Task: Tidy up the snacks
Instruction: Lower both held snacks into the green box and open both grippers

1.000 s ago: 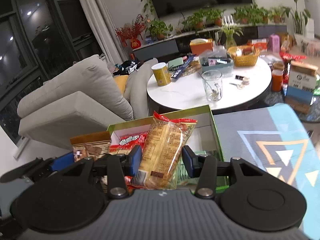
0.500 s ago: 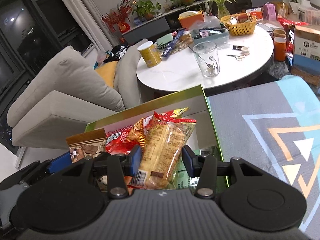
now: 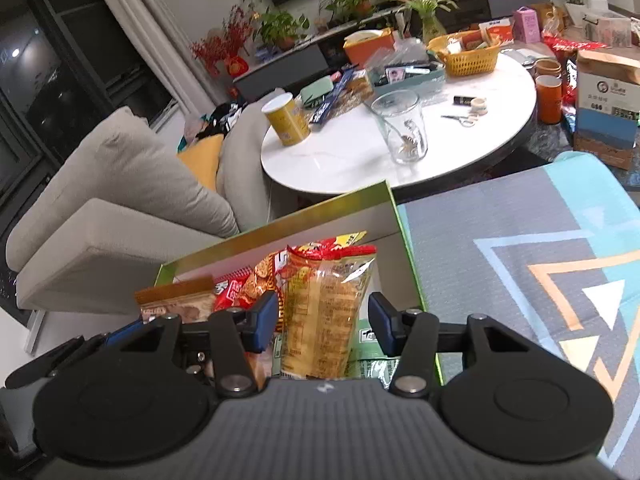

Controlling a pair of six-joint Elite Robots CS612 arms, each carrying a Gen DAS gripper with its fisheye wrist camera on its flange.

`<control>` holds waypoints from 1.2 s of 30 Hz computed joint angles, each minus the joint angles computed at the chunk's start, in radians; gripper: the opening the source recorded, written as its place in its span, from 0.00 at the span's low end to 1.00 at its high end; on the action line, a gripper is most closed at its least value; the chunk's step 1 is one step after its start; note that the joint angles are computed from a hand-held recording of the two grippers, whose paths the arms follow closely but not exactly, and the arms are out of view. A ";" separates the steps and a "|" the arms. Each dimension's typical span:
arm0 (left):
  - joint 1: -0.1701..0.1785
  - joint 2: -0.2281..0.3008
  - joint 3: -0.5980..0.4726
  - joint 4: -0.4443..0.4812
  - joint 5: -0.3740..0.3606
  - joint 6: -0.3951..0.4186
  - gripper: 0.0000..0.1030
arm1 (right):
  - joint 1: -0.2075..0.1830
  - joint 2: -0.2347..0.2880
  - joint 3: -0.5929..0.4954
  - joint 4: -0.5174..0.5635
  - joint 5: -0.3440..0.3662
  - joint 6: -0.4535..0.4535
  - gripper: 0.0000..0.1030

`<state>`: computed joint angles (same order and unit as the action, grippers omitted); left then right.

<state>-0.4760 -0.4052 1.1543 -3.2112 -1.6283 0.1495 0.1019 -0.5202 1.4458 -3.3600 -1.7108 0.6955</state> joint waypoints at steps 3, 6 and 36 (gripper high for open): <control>0.002 -0.007 0.014 -0.037 -0.018 -0.012 0.67 | 0.005 -0.008 0.012 -0.028 -0.021 -0.012 0.50; 0.001 -0.020 0.036 -0.072 -0.012 -0.011 0.68 | 0.008 -0.018 0.026 -0.047 -0.025 -0.026 0.50; 0.031 -0.149 0.308 -0.231 -0.069 -0.011 0.70 | 0.074 -0.104 0.170 -0.103 -0.059 -0.049 0.50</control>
<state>-0.4453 -0.5539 1.4626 -3.4423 -1.6971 0.1387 0.1757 -0.6241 1.6159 -3.4629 -1.7693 0.6465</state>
